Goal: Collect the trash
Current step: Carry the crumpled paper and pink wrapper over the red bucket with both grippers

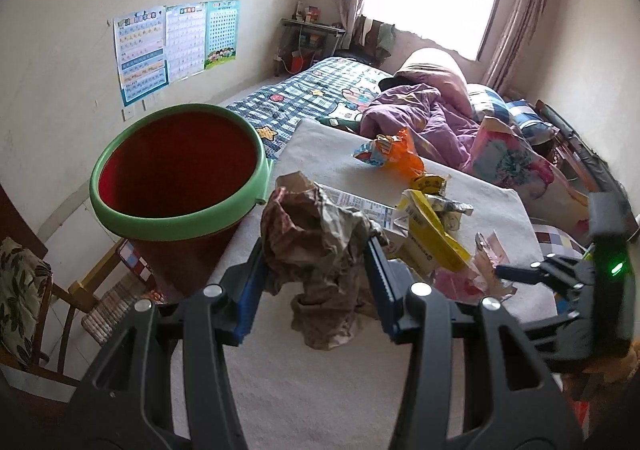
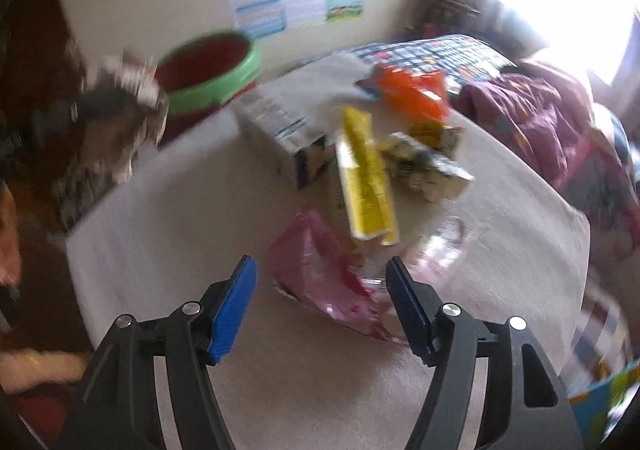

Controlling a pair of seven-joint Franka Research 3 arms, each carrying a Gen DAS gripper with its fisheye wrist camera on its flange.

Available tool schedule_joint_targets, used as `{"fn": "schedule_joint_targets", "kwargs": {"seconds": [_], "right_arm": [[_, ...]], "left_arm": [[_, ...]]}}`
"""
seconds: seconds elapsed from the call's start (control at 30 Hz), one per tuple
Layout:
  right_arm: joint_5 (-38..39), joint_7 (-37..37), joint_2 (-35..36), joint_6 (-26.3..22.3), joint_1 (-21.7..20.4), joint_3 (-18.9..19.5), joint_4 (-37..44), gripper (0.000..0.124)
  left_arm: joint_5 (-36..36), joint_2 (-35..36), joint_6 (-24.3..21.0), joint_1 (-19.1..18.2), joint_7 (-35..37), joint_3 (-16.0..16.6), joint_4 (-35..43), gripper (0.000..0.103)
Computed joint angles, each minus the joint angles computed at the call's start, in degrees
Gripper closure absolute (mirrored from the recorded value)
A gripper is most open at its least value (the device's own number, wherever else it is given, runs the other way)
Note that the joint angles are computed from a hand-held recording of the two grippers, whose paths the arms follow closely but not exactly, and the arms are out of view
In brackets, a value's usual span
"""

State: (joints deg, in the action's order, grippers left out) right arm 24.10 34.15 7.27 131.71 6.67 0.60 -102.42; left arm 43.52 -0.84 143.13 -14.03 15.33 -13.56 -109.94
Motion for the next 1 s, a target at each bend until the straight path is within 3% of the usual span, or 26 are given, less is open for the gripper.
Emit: {"fn": "schedule_joint_targets", "kwargs": {"seconds": [0.1, 0.23, 0.27, 0.3, 0.63, 0.77, 1.0], "right_arm": [[-5.7, 3.4, 1.1, 1.8, 1.1, -0.3, -0.8, 0.059], [-8.0, 4.5, 1.7, 2.6, 0.9, -0.5, -1.4, 0.061], [-8.1, 4.6, 1.7, 2.9, 0.9, -0.4, -1.5, 0.079], [-8.0, 5.1, 2.0, 2.4, 0.8, -0.5, -1.0, 0.089], [10.5, 3.8, 0.5, -8.7, -2.9, 0.0, 4.9, 0.098], [17.9, 4.0, -1.0, -9.3, -3.4, -0.1, 5.6, 0.098], [22.4, 6.3, -1.0, -9.7, -3.0, -0.1, 7.1, 0.098]], "left_arm": [[-0.6, -0.8, -0.1, 0.1, -0.1, 0.0, -1.1, 0.057], [-1.7, -2.2, -0.2, 0.6, -0.9, 0.0, -3.0, 0.057], [-1.9, -2.3, -0.3, 0.7, -1.0, -0.1, -3.2, 0.057], [-2.1, -2.4, -0.3, 0.7, -1.0, -0.2, -3.3, 0.057], [-2.4, -2.4, 0.7, 1.3, -0.6, -0.3, -3.6, 0.057], [-1.8, -2.4, 0.6, 1.5, -0.5, -0.3, -3.3, 0.057], [-2.2, -2.9, 0.5, 1.7, 0.6, -0.1, -3.9, 0.057]]}}
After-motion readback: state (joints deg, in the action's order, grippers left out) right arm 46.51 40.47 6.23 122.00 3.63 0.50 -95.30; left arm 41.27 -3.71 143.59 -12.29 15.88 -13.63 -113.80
